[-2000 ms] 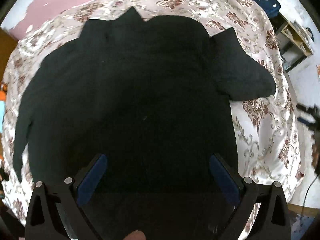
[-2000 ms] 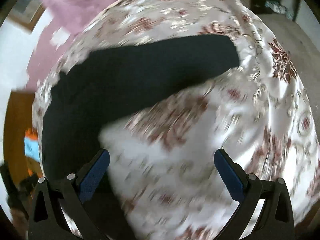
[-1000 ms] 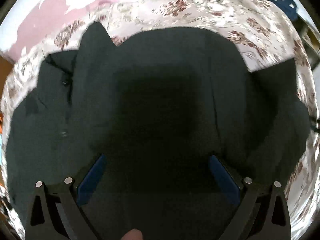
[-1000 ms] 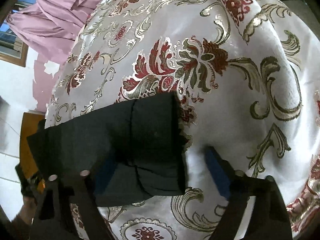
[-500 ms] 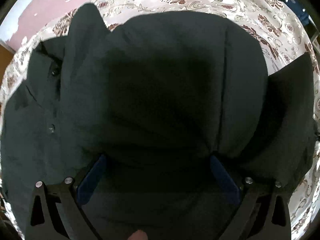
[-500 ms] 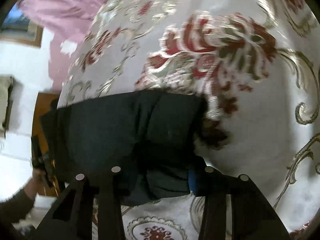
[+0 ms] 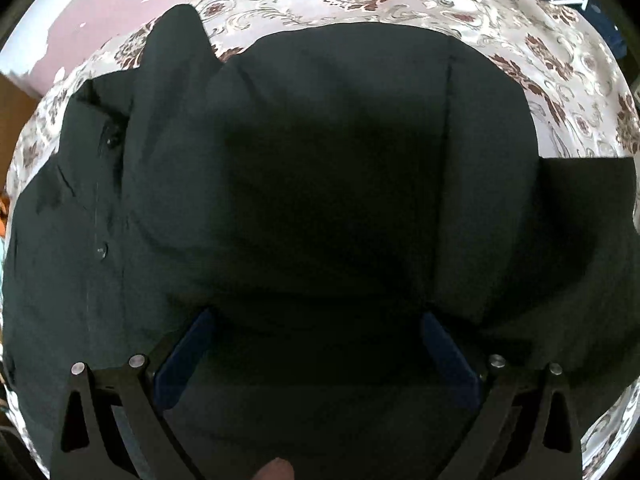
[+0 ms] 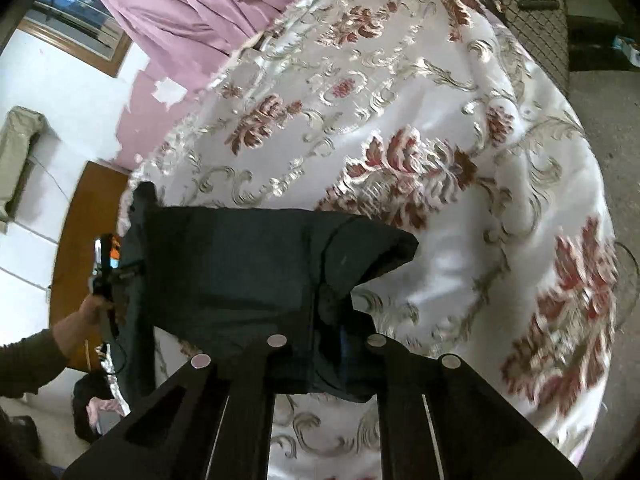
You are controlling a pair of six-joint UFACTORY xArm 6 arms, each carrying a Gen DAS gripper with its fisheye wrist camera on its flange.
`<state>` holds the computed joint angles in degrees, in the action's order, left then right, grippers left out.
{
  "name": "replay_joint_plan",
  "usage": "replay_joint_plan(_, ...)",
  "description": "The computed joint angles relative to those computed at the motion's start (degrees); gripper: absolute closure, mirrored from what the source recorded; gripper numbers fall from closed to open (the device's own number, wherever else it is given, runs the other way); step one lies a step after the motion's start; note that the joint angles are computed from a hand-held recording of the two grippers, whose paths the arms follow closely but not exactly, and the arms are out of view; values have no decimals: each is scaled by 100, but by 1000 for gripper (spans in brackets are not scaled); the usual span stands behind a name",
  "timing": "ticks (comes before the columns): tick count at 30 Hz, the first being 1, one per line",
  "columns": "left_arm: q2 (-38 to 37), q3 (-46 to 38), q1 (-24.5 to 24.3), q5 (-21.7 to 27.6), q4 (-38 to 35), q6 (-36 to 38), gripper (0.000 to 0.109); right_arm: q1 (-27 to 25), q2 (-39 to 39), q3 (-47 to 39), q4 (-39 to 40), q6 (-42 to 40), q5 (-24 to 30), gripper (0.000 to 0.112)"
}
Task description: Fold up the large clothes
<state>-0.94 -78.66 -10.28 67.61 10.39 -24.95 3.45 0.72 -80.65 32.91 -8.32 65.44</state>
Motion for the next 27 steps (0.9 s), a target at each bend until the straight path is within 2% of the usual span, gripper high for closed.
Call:
replay_joint_plan(3, -21, 13, 26, -8, -86, -55, 6, 42, 115, 144, -176, 447, 96, 103)
replay_joint_plan(4, -12, -7, 41, 13, -116, -67, 6, 38, 170, 258, -93, 498, 81, 99)
replay_joint_plan(6, 15, -56, 33, 73, -113, -94, 6, -13, 217, 534, 85, 497, -127, 97)
replay_joint_plan(8, 7, -57, 3, 120, -53, -102, 6, -126, 223, 831, 267, 502, -369, 85)
replay_joint_plan(10, 47, -97, -39, 124, 18, -93, 6, -324, 305, 993, 519, 479, -359, 66)
replay_joint_plan(12, 37, -77, -46, 92, 18, -119, 6, -398, 306, 1127, 643, 396, -374, 56)
replay_joint_plan(15, 53, -73, -41, 57, 7, -188, 6, -497, 278, 1282, 971, -7, -294, 47)
replay_joint_plan(16, 28, -49, -41, 52, 23, -197, 6, -512, 276, 1345, 1192, -189, -252, 37)
replay_joint_plan(18, -2, -7, -56, 19, 70, -206, 6, -483, 369, 1363, 1557, -484, -126, 26)
replay_joint_plan(21, -82, 108, -52, -73, 99, -199, 6, -352, 471, 1480, 2004, -718, -339, 23)
replay_joint_plan(23, -90, 121, -61, -82, 122, -192, 6, -239, 380, 1537, 1910, -832, -521, 24)
replay_joint_plan(24, -75, 100, -62, -66, 133, -171, 6, -241, 301, 1557, 1807, -840, -496, 33)
replay_joint_plan(25, -60, 77, -68, -47, 150, -153, 6, -259, 271, 1516, 1741, -823, -431, 59)
replay_joint_plan(27, -31, 39, -81, -13, 179, -139, 6, -411, 47, 1503, 1683, -839, -265, 102)
